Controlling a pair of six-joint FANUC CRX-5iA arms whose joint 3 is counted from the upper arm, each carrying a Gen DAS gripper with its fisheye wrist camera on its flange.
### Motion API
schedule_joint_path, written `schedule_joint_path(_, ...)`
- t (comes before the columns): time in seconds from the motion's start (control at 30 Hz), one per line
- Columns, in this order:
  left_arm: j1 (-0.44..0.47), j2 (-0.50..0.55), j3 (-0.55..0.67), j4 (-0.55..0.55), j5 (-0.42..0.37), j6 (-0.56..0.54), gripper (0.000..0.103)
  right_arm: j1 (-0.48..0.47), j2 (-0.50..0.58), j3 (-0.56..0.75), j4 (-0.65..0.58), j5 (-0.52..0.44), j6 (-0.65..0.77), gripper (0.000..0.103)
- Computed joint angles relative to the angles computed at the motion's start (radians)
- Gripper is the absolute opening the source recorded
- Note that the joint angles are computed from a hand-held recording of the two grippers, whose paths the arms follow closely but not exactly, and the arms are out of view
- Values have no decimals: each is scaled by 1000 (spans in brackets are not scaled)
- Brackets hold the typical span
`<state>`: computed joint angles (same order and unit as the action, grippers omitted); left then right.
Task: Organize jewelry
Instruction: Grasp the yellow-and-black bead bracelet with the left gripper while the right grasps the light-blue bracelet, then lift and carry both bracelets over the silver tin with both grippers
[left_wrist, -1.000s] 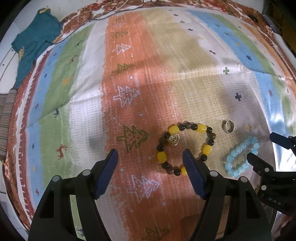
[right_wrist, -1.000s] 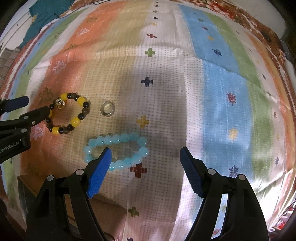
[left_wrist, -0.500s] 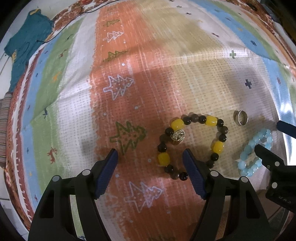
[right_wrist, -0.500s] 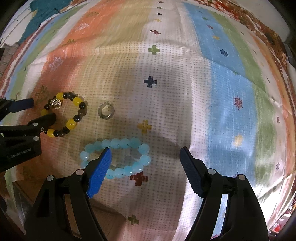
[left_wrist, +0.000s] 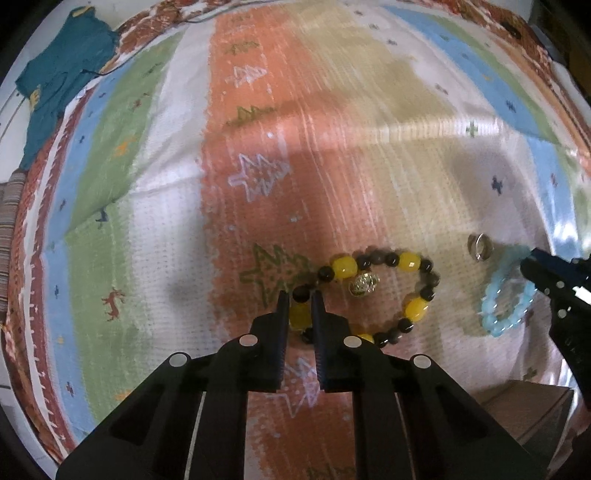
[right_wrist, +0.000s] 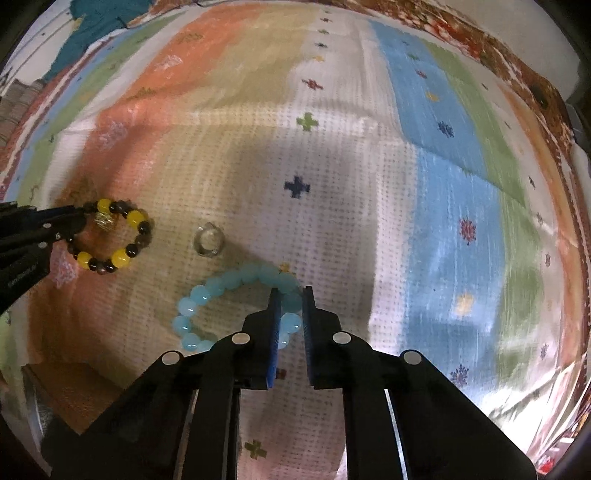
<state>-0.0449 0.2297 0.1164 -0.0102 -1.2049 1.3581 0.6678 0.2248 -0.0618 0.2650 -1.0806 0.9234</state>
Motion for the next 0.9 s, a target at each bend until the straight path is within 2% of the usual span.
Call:
schedule_joint_path(0.37, 24, -59, -18, 104, 39, -24, 12, 32, -96, -48, 50, 77, -51, 12)
schedule_joint_path(0.9, 24, -134, -53, 166, 73, -69, 12, 59, -190, -120, 111, 154, -112, 12)
